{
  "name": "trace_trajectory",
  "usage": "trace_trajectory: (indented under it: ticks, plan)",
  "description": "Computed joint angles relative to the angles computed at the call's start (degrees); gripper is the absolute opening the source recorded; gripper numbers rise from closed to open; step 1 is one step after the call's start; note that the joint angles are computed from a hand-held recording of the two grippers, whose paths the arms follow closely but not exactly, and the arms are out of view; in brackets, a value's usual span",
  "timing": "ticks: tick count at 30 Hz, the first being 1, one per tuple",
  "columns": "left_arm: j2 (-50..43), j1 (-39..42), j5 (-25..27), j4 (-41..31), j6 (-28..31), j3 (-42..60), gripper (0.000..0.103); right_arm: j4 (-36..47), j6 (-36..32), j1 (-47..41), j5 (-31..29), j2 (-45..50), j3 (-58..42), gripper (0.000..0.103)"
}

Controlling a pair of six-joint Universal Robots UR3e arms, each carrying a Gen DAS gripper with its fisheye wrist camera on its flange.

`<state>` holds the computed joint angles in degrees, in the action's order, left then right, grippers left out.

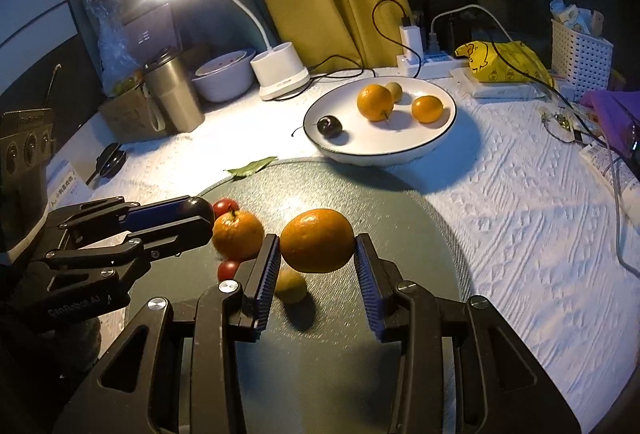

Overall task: Organize fruits
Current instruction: 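Lift the cherry and orange off the board toward the white bowl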

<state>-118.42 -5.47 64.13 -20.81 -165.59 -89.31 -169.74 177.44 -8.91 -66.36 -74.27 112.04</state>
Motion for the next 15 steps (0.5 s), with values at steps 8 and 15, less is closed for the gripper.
trace_trajectory:
  ticks: [8,15]
  plan:
    - [-3.87,-0.06,0.13,-3.84,0.04,7.41,0.03,1.72,-0.24,-0.97,0.39,3.32,-5.02,0.04]
    - [-8.75,0.1,0.21,-7.54,0.04,16.12,0.03,3.82,-0.28,-1.35,0.22,6.87,-10.54,0.04]
